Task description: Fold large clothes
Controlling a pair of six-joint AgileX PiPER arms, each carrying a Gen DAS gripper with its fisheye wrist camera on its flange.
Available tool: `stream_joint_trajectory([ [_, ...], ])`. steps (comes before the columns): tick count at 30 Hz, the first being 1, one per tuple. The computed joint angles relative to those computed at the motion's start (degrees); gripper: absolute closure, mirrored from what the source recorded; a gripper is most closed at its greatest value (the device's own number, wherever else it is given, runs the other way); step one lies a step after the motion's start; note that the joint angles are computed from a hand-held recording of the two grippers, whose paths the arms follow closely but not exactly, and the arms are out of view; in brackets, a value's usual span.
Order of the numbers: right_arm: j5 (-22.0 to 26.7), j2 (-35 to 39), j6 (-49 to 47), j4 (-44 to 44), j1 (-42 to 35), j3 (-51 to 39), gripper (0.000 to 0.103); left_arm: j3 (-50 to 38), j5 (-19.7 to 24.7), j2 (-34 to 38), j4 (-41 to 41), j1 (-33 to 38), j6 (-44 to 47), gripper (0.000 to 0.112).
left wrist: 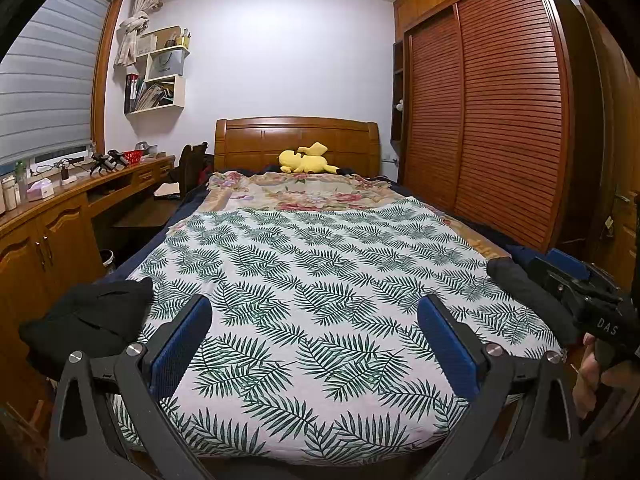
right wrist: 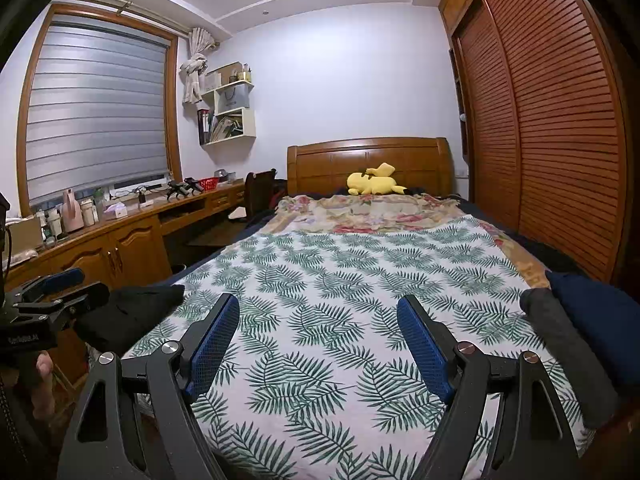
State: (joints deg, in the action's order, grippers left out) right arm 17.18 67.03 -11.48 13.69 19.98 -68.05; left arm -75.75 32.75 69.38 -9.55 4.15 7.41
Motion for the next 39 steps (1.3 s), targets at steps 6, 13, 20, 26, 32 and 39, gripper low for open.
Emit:
stream_joint_trajectory([
  [6, 0.4, 0.2, -4.9, 4.8, -1.2, -0.1, 0.021, 0.1, 0.0, -0.2, -0.1, 0.2, 0.1, 0.01],
  [13, 0.5, 0.2, -6.1, 6.1, -1.4, 0.1, 0.021, 0.2, -0.1, -0.2, -0.3, 0.2, 0.2, 0.01],
  [20, 0.4, 0.3, -6.5, 6.7, -1.6, 0.0, 0.021, 0.3, -0.1, -0.2, -0.4, 0.3, 0.5, 0.01],
  [26, 0.1, 0.2, -8.1, 8.3, -1.8, 0.4, 0.021, 0.2, -0.1, -0.2, -0.3, 0.3, 0.4, 0.01],
  [32, 0.2, 0.3, -8.4, 8.6, -1.9, 0.4, 0.021, 0.2, -0.1, -0.2, -0.6, 0.5, 0.8, 0.01],
  [39, 0.1, 0.4, -8.6, 8.8, -2.0, 0.5, 0.021, 0.4, -0.2, -0.2, -0.6, 0.5, 0.7, 0.01],
])
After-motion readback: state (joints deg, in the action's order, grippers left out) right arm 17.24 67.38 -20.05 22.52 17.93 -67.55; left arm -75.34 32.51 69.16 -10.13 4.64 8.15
